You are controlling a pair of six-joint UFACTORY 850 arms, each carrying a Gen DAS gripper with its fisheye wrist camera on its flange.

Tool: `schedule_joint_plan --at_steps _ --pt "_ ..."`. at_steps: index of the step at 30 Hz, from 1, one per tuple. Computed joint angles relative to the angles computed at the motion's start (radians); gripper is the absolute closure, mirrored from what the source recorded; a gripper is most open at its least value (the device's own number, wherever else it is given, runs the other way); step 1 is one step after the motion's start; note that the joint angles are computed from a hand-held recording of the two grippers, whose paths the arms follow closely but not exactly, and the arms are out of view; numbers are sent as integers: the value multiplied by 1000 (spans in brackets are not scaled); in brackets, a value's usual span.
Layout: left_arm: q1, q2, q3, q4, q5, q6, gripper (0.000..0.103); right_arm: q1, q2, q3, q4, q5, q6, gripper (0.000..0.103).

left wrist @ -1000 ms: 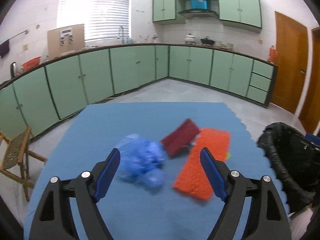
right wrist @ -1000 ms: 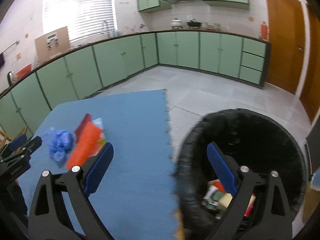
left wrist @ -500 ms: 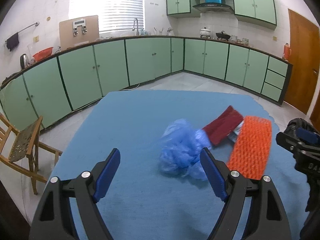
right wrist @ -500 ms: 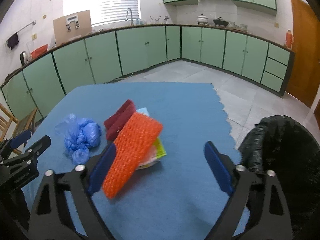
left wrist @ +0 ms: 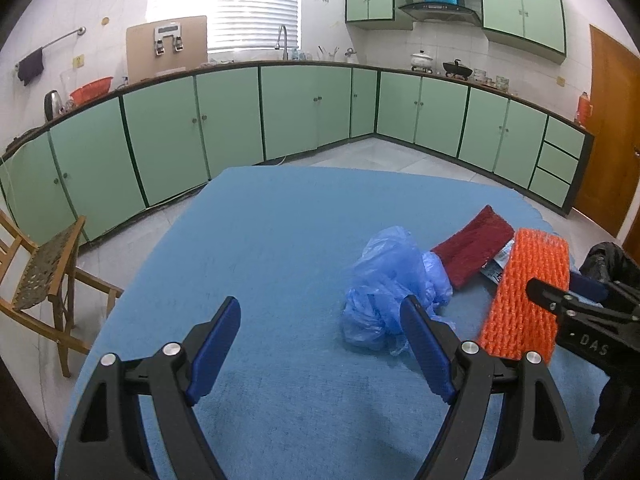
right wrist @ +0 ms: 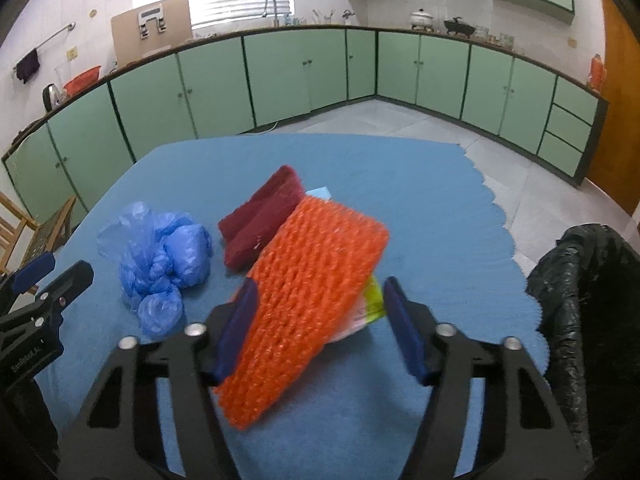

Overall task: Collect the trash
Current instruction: 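Grasp the orange mesh net with the right gripper while the left gripper grasps the blue plastic bag, then carry the orange net and blue bag over the bin and release both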

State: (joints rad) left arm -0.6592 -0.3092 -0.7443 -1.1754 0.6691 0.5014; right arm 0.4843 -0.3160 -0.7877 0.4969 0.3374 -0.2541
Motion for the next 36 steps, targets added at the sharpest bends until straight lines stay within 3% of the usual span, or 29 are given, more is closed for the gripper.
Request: schedule_joint_plan --at_steps 7,10,18,19,23,27,36 --pt "4 -14 -21 58 -31 -28 23 5 -13 -2 -76 -6 45 87" --pt "12 -34 -45 75 -50 -36 22 -1 -11 6 -160 0 114 92" --pt "51 -96 -113 125 -134 -57 23 -29 8 15 -289 -4 219 93" --pt "55 -101 -122 125 -148 -51 26 -35 9 13 -289 -5 207 93" --pt "76 -117 -141 215 -214 -118 60 -38 9 18 -294 0 210 93" --pt "52 -124 -155 168 -193 -32 87 -34 9 19 -284 1 201 93" --pt "38 -78 -121 147 -165 -60 96 -38 43 31 -305 1 216 93"
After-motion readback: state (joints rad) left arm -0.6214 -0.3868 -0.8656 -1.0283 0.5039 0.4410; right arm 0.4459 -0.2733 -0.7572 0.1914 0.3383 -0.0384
